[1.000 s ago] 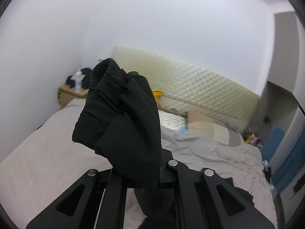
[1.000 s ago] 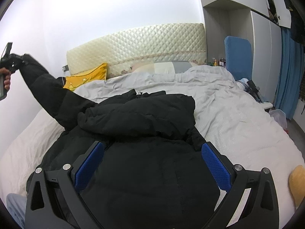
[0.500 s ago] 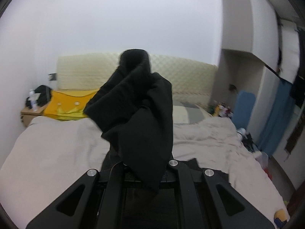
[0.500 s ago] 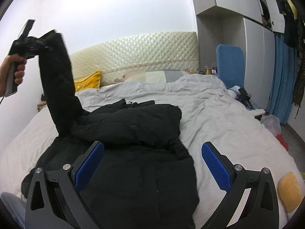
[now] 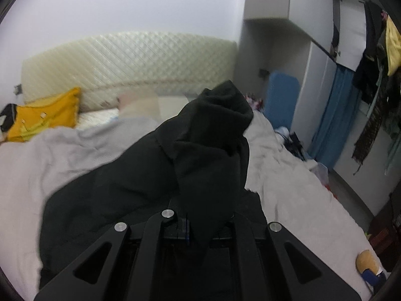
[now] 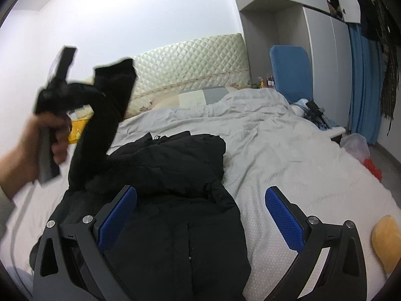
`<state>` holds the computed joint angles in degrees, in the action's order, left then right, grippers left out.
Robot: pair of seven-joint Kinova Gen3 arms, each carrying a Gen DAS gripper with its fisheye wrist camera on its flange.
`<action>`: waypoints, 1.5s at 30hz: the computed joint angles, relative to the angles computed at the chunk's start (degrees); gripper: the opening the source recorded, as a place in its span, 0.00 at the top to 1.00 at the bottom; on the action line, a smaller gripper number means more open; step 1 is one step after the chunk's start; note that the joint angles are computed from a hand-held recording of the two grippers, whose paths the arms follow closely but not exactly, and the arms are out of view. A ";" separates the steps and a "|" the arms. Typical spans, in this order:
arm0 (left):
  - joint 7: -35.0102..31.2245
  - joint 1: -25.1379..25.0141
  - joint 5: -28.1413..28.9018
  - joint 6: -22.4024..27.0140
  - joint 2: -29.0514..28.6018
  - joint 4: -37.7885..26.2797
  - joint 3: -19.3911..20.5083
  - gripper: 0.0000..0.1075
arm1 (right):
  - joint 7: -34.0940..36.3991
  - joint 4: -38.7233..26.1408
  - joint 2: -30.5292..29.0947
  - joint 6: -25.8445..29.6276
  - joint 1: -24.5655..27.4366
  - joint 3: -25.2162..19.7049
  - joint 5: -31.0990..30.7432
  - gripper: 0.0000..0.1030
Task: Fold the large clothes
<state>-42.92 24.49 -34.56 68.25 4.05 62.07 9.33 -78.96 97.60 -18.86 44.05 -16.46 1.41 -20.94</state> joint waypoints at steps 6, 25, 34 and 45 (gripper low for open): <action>2.93 -0.24 3.87 -7.18 3.75 6.72 -1.20 0.94 | 0.41 0.20 1.75 -0.51 0.22 0.73 -0.83 0.00; -1.28 1.40 6.47 -5.70 5.78 9.02 -3.44 0.90 | -1.10 0.89 3.81 -3.42 2.07 -2.55 1.41 0.00; 0.47 2.66 0.49 -1.47 -1.07 11.60 -1.00 0.34 | -2.57 1.07 2.49 -5.59 0.35 -2.94 3.09 0.00; -0.67 -6.42 -5.50 3.58 -17.55 14.51 2.51 0.04 | -1.23 -12.59 9.49 -3.69 -1.53 -4.17 0.96 0.00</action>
<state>-43.59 18.07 -40.06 71.83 -13.49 76.58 11.83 -80.19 85.01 -9.36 40.36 -17.99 -2.76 -19.98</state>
